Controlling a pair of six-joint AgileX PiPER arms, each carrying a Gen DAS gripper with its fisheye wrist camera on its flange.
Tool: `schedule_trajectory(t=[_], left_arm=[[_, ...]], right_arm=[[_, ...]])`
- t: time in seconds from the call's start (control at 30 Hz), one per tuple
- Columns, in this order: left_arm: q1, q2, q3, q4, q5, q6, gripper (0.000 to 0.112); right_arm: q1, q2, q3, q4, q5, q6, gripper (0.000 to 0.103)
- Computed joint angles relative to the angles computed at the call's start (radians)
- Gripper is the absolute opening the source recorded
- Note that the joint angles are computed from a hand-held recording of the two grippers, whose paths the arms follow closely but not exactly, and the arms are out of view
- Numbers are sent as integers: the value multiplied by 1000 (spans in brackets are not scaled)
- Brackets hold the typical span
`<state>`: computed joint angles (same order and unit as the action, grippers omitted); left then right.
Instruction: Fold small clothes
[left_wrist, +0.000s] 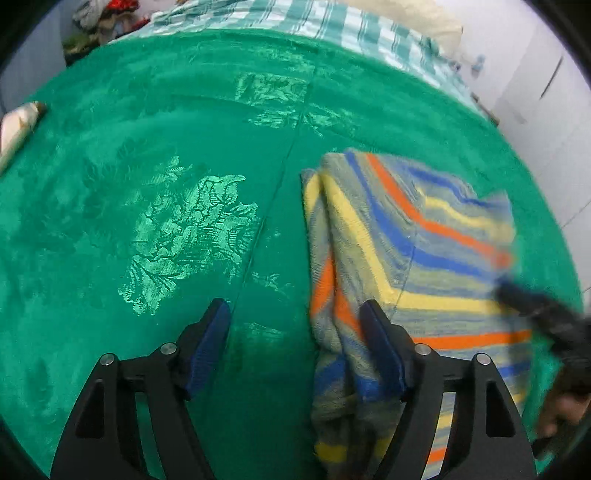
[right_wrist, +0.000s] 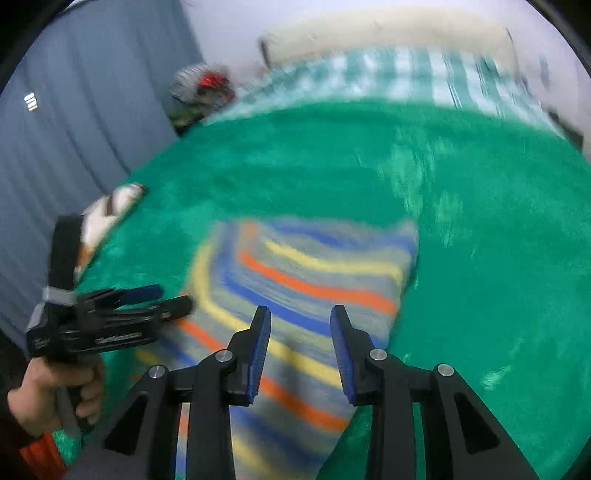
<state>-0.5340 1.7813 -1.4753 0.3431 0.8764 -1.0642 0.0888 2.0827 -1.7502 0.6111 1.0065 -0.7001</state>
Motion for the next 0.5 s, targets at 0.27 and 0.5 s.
schedule_trajectory(t=[0.27,0.5], left_arm=[[-26,-179,136,-68,-58,18,76],[-211,-252,282,42,46,-114,84]], right_arm=[[-42,-228,200,73,-17,-144,35],[-1,-399,594,-77,-134,-224,53]])
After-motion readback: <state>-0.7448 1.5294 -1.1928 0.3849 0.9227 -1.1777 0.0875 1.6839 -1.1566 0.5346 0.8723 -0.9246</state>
